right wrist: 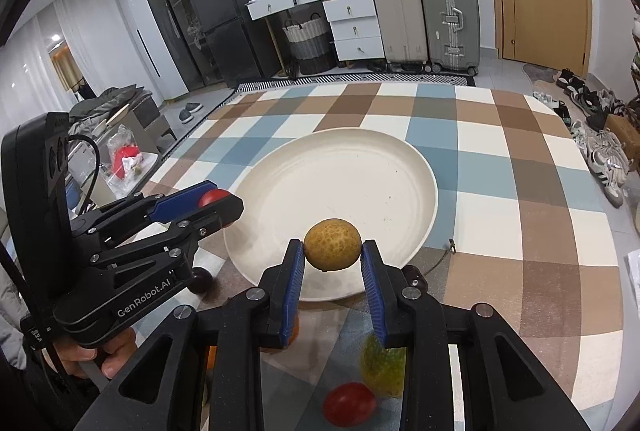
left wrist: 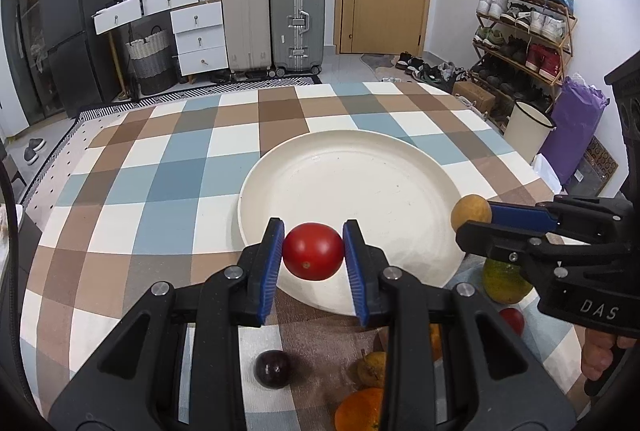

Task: Organize fruits
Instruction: 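Carry the tomato and the brown fruit over the white plate with both tools, then open the right tool to drop the brown fruit while the left tool releases the tomato onto the plate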

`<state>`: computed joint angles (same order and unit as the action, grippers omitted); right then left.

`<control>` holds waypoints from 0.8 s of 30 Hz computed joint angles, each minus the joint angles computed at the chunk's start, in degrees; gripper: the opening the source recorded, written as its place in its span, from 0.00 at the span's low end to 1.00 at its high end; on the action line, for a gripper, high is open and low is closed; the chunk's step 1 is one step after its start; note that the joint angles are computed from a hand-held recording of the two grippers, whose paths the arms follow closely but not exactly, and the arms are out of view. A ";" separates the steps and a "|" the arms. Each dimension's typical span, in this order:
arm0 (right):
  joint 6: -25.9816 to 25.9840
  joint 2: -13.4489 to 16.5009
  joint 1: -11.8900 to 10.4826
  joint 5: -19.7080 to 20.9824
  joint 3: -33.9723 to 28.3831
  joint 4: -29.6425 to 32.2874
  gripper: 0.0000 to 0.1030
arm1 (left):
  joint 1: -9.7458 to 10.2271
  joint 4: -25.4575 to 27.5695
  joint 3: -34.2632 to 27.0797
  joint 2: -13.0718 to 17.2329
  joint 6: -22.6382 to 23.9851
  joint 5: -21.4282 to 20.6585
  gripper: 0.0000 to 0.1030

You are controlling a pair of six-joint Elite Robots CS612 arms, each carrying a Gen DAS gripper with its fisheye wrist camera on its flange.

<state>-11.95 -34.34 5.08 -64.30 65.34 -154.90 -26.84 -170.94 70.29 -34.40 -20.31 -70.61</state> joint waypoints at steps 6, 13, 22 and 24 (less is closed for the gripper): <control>0.09 0.90 0.31 -1.57 -1.85 2.42 0.29 | 0.39 3.13 -1.83 0.81 -0.51 -0.43 0.27; 0.00 1.56 0.65 -2.93 -3.19 3.92 0.29 | 0.84 6.12 -3.48 1.60 -1.23 -1.29 0.27; 0.03 2.19 0.60 -2.24 -4.21 5.13 0.29 | 0.84 8.70 -4.81 2.22 -1.43 -0.91 0.27; 0.53 2.22 0.55 -2.25 -4.15 4.63 0.31 | 1.04 8.90 -4.79 2.18 -1.90 -1.80 0.27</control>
<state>-11.42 -32.12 5.64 -66.55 61.19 -150.27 -25.80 -162.04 65.50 -32.22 -22.21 -72.41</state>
